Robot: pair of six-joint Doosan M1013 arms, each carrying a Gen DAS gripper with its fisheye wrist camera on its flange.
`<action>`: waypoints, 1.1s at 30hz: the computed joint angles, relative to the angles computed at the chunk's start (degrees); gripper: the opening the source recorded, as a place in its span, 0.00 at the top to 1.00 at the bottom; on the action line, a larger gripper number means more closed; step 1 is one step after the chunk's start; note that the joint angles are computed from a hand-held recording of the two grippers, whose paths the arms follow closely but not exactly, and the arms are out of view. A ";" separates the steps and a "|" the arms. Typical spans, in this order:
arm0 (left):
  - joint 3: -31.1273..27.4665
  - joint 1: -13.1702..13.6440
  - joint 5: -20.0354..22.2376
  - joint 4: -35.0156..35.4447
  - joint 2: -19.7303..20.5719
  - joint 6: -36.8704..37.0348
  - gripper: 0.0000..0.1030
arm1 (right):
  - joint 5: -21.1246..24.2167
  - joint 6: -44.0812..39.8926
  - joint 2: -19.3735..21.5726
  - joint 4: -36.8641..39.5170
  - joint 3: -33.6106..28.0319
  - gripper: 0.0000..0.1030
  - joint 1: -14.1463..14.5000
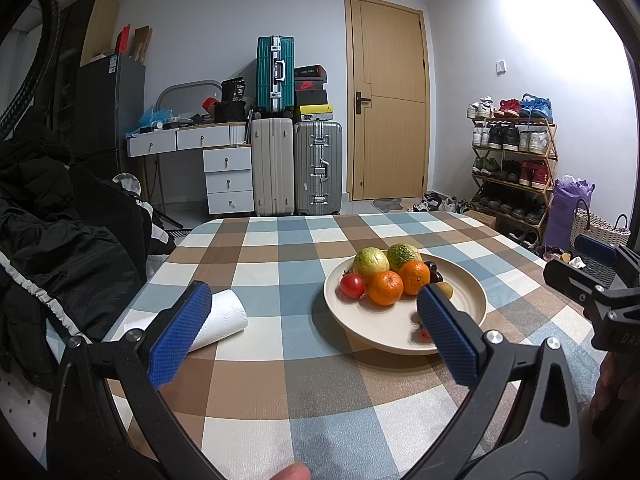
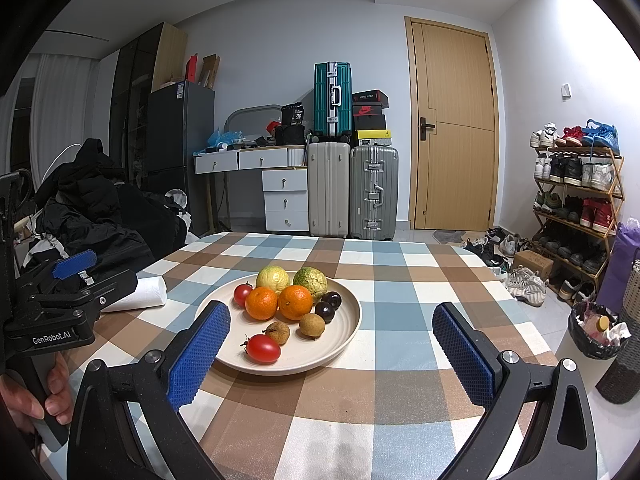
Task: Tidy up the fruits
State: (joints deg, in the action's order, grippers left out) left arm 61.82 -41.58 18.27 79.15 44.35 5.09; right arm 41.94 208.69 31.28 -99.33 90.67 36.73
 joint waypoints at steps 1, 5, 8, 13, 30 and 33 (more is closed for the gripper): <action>0.01 0.00 0.02 0.06 0.00 -0.07 0.00 | 0.00 0.00 0.00 0.00 0.00 0.00 0.00; 0.02 0.00 -0.01 0.11 0.01 -0.12 0.00 | -0.02 0.03 -0.01 -0.03 0.03 0.00 0.00; -0.02 0.02 -0.03 0.20 0.05 -0.21 0.00 | -0.01 0.05 -0.01 -0.04 0.03 0.00 0.00; 0.06 0.00 -0.02 0.30 0.00 -0.30 0.00 | -0.02 0.02 0.00 -0.02 0.01 0.00 0.00; 0.11 0.01 -0.04 0.65 0.03 -0.69 0.00 | -0.01 0.03 0.00 -0.02 0.01 0.00 0.00; 0.12 0.01 -0.04 0.75 0.03 -0.81 0.00 | -0.01 0.06 0.00 -0.04 0.01 0.00 0.00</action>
State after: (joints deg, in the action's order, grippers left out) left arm 61.95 -41.57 18.23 79.90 44.38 4.28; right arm 41.93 208.75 31.28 -99.37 90.68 36.73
